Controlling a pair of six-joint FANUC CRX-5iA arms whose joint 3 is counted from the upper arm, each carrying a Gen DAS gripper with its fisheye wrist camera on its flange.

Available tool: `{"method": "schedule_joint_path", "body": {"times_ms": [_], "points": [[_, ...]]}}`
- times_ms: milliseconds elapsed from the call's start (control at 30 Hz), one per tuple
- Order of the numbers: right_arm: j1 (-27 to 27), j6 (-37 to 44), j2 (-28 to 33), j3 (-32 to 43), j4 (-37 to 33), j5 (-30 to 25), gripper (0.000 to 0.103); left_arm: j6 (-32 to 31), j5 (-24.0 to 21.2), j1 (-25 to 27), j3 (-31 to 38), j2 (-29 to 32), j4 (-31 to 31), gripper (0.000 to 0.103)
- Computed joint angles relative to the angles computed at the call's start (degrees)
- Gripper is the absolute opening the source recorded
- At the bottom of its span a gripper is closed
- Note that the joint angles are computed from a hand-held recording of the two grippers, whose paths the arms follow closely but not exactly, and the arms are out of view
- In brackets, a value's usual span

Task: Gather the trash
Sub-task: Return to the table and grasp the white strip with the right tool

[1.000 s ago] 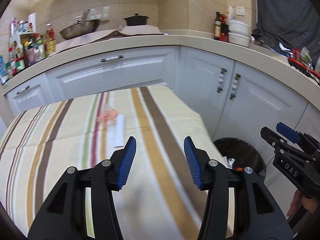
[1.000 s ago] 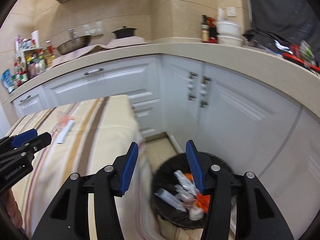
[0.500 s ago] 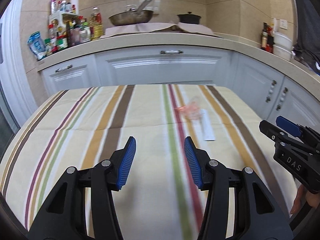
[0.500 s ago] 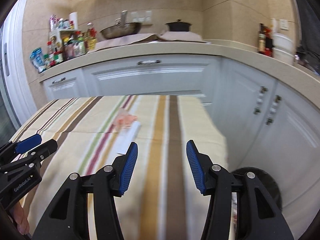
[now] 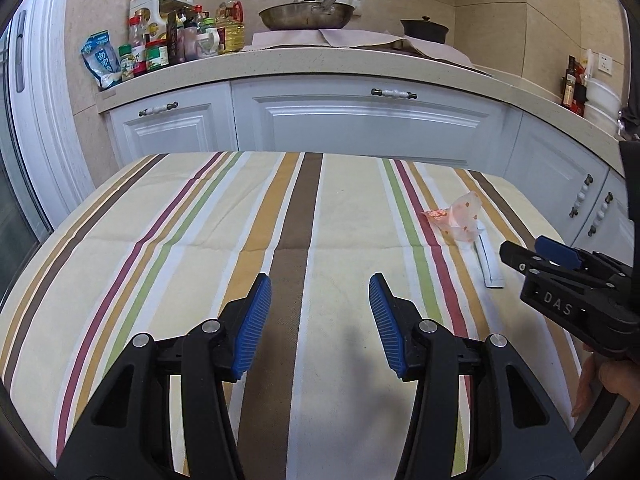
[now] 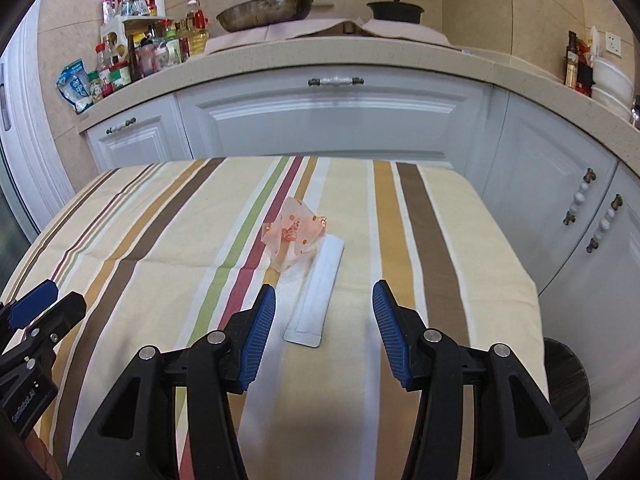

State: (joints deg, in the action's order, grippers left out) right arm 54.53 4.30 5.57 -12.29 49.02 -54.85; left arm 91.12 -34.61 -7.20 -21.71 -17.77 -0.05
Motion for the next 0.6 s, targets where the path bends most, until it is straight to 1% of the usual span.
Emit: {"method": "schedule_joint_path", "body": {"times_ms": [167, 467, 533, 567, 600], "points": [[-0.66, 4.12, 2.03, 2.91, -4.46, -0.84, 0.05, -0.96, 0.3, 0.43, -0.06, 0.74, 1.21, 0.05], [-1.97, 10.04, 3.43, 5.81, -10.3, -0.81, 0.05, -1.11, 0.5, 0.33, 0.27, 1.93, 2.08, 0.051], [-2.2, 11.22, 3.64, 6.32, -11.62, -0.65, 0.047, -1.03, 0.55, 0.16, 0.31, 2.08, 2.06, 0.055], [-2.38, 12.01, 3.67, 6.53, -12.55, -0.38, 0.042, -0.97, 0.64, 0.1, 0.33, 2.16, 2.11, 0.058], [-2.58, 12.54, 3.62, 6.58, -13.35, 0.05, 0.038, -0.9, 0.76, 0.03, 0.3, 2.18, 2.15, 0.058]]}}
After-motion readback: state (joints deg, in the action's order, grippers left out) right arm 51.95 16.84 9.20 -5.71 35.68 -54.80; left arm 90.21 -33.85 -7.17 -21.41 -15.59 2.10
